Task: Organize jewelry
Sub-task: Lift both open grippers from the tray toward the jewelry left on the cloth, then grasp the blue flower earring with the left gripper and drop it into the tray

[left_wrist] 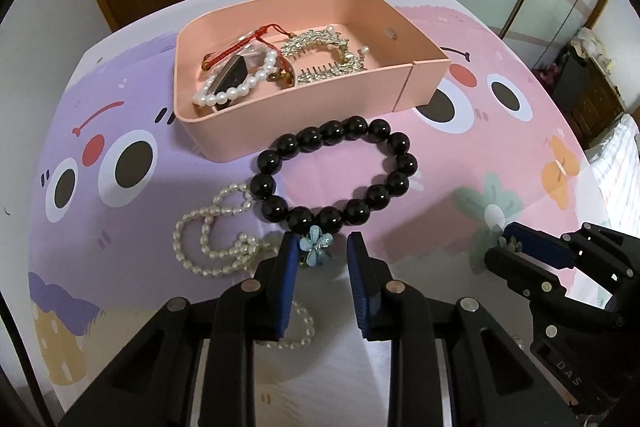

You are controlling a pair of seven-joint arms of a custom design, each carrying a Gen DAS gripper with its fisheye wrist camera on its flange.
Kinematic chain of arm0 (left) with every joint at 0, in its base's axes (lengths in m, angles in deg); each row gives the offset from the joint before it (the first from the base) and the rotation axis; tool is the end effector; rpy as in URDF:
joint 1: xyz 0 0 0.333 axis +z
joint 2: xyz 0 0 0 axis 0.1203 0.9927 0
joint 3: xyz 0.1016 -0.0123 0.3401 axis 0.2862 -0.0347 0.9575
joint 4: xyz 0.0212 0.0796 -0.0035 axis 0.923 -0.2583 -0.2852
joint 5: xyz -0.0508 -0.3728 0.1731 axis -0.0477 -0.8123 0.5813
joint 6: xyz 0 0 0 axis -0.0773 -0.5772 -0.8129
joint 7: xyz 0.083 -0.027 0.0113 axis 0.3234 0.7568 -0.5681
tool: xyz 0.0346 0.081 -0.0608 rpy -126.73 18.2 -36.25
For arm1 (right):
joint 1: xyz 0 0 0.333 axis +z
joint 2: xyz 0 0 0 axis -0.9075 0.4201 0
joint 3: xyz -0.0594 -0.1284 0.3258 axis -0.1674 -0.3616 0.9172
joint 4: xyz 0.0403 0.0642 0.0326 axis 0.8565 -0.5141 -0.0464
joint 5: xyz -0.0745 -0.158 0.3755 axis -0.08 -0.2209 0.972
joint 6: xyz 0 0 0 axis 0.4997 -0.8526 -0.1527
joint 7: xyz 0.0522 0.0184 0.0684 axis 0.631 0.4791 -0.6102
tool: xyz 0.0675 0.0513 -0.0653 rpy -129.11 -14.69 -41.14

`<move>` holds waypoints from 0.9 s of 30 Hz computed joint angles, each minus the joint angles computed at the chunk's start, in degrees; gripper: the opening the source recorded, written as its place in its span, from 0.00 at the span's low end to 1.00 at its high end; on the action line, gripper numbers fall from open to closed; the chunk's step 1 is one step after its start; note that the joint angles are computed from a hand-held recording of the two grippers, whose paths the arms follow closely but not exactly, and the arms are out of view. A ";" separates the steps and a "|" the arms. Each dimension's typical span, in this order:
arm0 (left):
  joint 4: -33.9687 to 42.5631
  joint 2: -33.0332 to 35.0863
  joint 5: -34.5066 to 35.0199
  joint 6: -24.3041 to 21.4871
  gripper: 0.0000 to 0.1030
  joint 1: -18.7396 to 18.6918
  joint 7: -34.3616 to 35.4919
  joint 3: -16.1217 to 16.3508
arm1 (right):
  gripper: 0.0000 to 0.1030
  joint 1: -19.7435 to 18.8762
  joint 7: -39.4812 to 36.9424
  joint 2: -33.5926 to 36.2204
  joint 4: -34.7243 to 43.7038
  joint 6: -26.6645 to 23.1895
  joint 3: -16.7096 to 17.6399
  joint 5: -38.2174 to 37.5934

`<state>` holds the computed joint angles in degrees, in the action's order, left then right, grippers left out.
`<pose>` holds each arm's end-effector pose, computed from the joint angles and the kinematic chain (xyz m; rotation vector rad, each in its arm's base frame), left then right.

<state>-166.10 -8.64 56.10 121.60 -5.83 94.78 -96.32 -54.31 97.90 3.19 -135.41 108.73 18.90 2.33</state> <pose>0.5737 -0.2921 0.4780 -0.9522 2.8418 -0.6150 0.4163 0.1926 0.4624 -1.4563 2.2538 -0.5293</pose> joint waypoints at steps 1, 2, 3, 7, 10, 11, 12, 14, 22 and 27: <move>-0.12 -0.11 -0.06 0.12 0.15 -0.03 0.25 -0.06 | 0.21 0.03 -0.06 -0.03 -0.01 -0.09 0.00 -0.01; -0.24 -0.21 -0.07 0.30 0.14 -0.07 0.35 -0.09 | 0.21 -0.03 0.07 -0.02 0.03 -0.21 0.09 -0.14; -0.45 -0.45 -0.02 0.50 0.14 -0.12 0.41 -0.09 | 0.21 -0.01 0.07 -0.03 0.02 -0.23 0.06 -0.15; -0.94 -1.22 -0.89 1.23 0.14 -0.04 0.64 0.00 | 0.21 -0.05 0.41 -0.42 -0.19 -0.10 0.14 -0.31; -1.09 -2.19 -2.58 0.75 0.14 0.26 1.06 0.14 | 0.21 -0.19 0.73 -0.71 -0.18 0.13 0.38 -0.69; -0.98 -2.48 -3.29 0.16 0.14 0.38 1.24 0.21 | 0.21 -0.17 0.72 -0.81 -0.07 0.15 0.43 -0.73; -0.81 -2.86 -4.35 -0.62 0.14 0.56 1.66 0.28 | 0.21 -0.12 0.68 -0.91 0.12 0.06 0.47 -0.69; -0.62 -3.63 -5.68 -1.56 0.14 0.73 2.20 0.50 | 0.21 -0.15 0.75 -1.21 0.49 -0.08 0.70 -0.93; 3.20 -5.50 -10.68 -4.79 0.14 1.08 3.36 1.48 | 0.21 -0.29 0.03 -2.56 2.92 0.58 1.00 -1.65; 7.68 -4.36 -12.40 -6.29 0.14 1.24 2.48 1.68 | 0.21 -1.46 -2.20 -2.86 5.19 2.49 0.41 -1.76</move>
<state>-158.42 -13.00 43.70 115.31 -4.59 97.27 -94.64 -55.77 95.71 0.33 -130.21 111.22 19.32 0.58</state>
